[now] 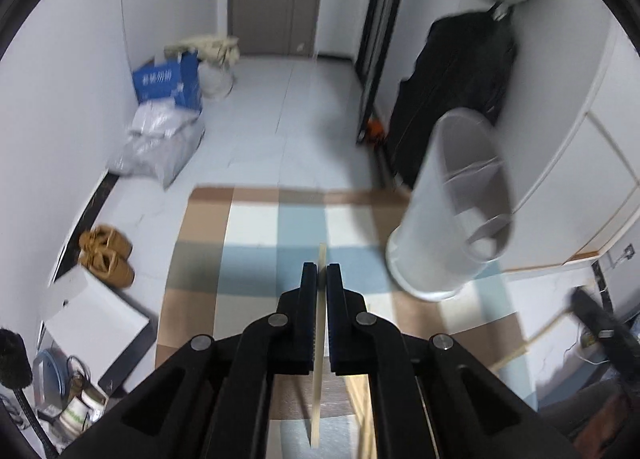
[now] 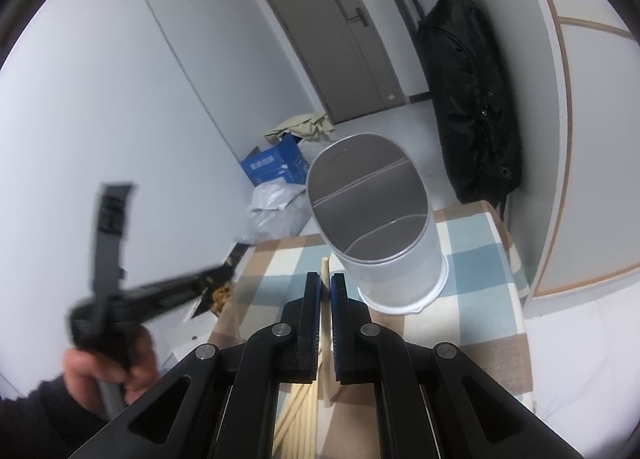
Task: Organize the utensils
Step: 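Carry both held chopsticks over the white utensil holder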
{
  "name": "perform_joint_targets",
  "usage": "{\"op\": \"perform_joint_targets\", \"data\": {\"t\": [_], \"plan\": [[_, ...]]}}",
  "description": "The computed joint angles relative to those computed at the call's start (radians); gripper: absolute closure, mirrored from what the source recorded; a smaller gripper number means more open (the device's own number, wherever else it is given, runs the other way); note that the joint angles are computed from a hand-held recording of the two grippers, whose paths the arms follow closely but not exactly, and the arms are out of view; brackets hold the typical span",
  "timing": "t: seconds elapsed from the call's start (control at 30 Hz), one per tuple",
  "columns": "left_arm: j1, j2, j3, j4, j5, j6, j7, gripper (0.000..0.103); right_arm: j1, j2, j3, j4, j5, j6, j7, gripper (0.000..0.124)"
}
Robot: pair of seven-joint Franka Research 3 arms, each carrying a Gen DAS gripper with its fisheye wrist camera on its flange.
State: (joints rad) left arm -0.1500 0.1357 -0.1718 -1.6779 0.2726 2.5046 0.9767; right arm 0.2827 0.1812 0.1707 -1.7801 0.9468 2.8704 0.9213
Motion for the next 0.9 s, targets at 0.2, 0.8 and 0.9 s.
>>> {"op": "perform_joint_targets", "data": {"t": [0.2, 0.8, 0.9], "plan": [[0.001, 0.003, -0.008, 0.026, -0.019, 0.041, 0.067, 0.103, 0.021, 0.006, 0.001, 0.003, -0.056, 0.04, -0.017, 0.12], [0.003, 0.118, -0.03, 0.352, -0.183, -0.034, 0.227, 0.103, 0.002, 0.091, -0.03, 0.294, -0.298, -0.033, 0.058, 0.12], [0.0, 0.18, -0.029, 0.471, -0.204, -0.056, 0.231, 0.103, -0.005, 0.159, -0.033, 0.436, -0.36, -0.069, 0.084, 0.12]]}}
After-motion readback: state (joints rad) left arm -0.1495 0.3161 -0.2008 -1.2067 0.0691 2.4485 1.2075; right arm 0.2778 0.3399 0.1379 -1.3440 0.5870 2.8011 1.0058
